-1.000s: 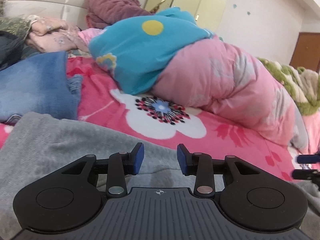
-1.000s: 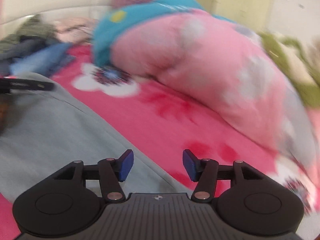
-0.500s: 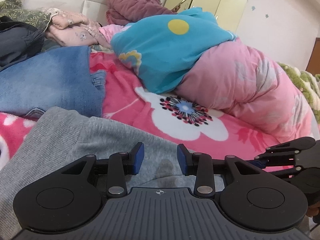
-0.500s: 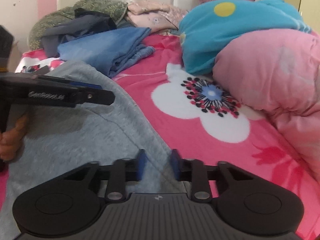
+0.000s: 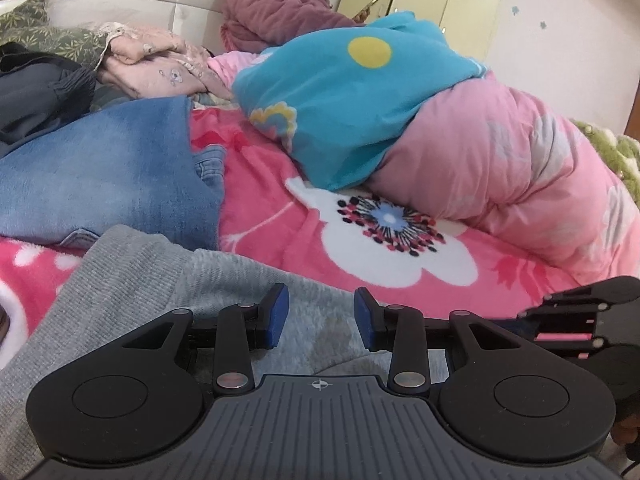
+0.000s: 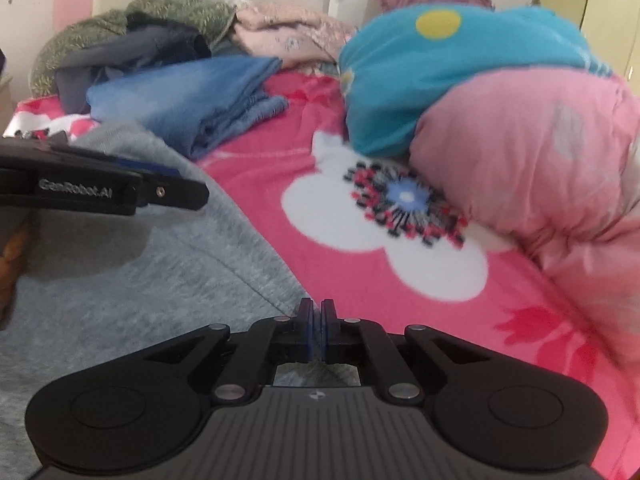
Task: Fold clothes
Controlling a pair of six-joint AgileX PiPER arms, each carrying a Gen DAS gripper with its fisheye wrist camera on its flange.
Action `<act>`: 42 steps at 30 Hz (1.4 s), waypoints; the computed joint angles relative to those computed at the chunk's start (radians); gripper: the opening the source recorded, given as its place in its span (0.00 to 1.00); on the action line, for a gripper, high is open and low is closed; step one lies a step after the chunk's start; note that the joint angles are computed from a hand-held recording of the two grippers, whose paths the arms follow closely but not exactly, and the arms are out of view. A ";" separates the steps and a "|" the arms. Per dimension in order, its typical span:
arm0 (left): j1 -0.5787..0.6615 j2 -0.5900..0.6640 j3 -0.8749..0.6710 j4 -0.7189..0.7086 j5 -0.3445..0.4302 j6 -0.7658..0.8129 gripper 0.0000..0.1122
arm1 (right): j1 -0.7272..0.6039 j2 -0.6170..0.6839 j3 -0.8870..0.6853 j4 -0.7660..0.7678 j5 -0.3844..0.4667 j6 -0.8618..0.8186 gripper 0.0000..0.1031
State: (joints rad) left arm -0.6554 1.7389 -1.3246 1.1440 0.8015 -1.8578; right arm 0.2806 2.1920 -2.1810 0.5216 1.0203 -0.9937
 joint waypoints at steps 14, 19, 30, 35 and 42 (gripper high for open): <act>0.096 -0.319 0.300 -0.060 -0.388 -0.027 0.32 | -0.187 -0.399 0.486 0.229 0.054 -0.091 0.07; 0.093 -0.213 0.188 -0.300 -0.206 0.312 0.23 | -0.298 -0.521 0.711 0.277 0.043 -0.084 0.07; 0.130 -0.164 0.154 -0.286 -0.140 0.395 0.05 | -0.506 -0.539 0.926 0.448 0.069 -0.220 0.04; 0.130 -0.164 0.150 -0.290 -0.138 0.393 0.05 | -0.508 -0.572 0.949 0.434 0.059 -0.261 0.05; 0.102 -0.143 0.047 -0.389 -0.036 0.455 0.12 | -0.636 -0.563 1.015 0.563 0.149 -0.263 0.07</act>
State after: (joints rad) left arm -0.5529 1.5959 -1.2771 0.7548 0.7651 -1.4032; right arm -0.3553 1.6287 -1.1660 1.0842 1.1692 -1.2571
